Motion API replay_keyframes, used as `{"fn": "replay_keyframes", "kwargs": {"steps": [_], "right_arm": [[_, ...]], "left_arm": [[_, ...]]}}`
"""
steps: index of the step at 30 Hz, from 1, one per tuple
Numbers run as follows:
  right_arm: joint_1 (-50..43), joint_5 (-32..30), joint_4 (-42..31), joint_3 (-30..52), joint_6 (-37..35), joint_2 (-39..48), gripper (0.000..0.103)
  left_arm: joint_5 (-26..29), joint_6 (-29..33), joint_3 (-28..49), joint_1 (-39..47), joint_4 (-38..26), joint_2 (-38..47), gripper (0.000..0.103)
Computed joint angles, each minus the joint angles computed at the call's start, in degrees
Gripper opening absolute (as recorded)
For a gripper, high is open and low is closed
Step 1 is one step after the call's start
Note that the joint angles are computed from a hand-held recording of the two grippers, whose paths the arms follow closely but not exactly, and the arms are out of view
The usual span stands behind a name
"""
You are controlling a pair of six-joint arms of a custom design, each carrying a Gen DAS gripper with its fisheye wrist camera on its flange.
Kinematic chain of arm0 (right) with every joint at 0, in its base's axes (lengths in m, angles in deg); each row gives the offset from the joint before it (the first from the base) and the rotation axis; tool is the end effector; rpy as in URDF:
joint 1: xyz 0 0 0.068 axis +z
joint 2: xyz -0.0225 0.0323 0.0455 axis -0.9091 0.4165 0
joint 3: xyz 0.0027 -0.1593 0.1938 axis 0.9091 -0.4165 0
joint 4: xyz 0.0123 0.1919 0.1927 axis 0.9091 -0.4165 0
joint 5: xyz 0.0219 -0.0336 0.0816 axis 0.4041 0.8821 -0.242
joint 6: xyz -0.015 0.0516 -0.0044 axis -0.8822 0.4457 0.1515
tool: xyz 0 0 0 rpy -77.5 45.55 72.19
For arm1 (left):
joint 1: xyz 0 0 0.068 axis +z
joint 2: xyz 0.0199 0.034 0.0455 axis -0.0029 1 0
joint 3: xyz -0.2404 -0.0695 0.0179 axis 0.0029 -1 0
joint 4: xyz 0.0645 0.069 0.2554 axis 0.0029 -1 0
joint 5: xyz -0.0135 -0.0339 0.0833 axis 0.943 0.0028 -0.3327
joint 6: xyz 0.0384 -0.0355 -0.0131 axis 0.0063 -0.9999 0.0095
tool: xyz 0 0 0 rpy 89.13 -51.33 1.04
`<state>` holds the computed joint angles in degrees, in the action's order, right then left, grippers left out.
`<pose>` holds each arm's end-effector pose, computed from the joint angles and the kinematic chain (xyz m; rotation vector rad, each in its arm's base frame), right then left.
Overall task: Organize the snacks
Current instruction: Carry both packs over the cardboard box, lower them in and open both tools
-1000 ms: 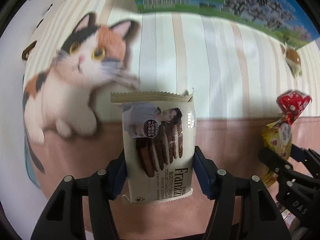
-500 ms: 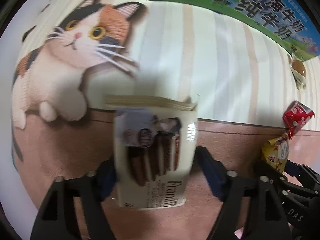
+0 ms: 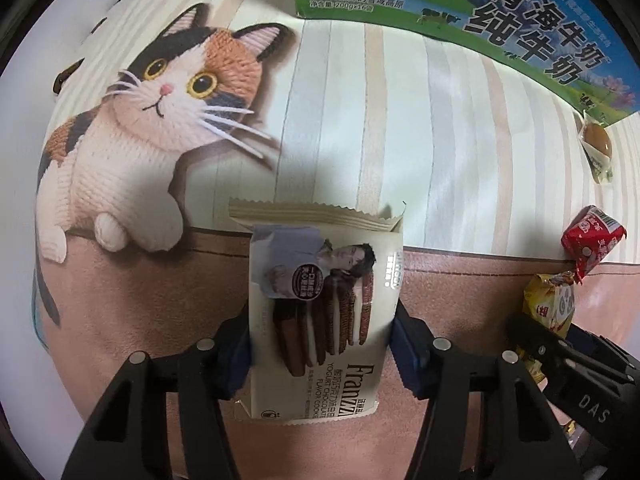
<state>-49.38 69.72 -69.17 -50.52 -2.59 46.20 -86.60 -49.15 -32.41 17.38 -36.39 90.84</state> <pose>0.2201 0.0703 0.0416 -0.3580 -3.0334 -0.2796 0.2116 0.0652 0.0501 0.1112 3.1072 -0.0637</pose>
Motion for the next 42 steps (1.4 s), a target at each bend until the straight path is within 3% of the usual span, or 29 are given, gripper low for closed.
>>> {"fn": "replay_keyframes", "kwargs": {"steps": [6,11,16,19,24,31,42], "right_arm": [[-1.3,0.7,-0.2,-3.4,-2.5,-5.6,0.051],[-0.9,1.5,-5.0,-5.0,-3.5,-14.5,0.050],[-2.2,0.8,-12.6,-5.8,-4.3,-26.9,0.050],[-7.4,-0.9,-17.9,-3.8,-8.4,-32.4,0.050],[-16.1,-4.5,-26.8,8.8,-15.9,-32.3,0.050],[-20.0,-6.6,-30.9,29.4,-20.1,-21.1,0.050],[-19.3,-1.4,-37.0,67.7,-21.9,13.9,0.050]], "left_arm": [[0.2,-2.8,-2.1,-2.7,-2.9,-5.3,0.056],[2.5,-4.6,-1.8,-4.8,-7.5,-9.7,0.056],[6.7,-5.1,1.5,-6.4,-17.0,-18.0,0.056],[9.8,-6.1,6.2,-7.5,-22.8,-20.9,0.056],[14.8,-8.9,17.9,-11.5,-30.7,-20.4,0.056],[16.4,-13.5,45.2,-18.2,-37.2,-4.8,0.057],[11.0,-17.7,89.5,-22.7,-47.8,32.8,0.057]]}}
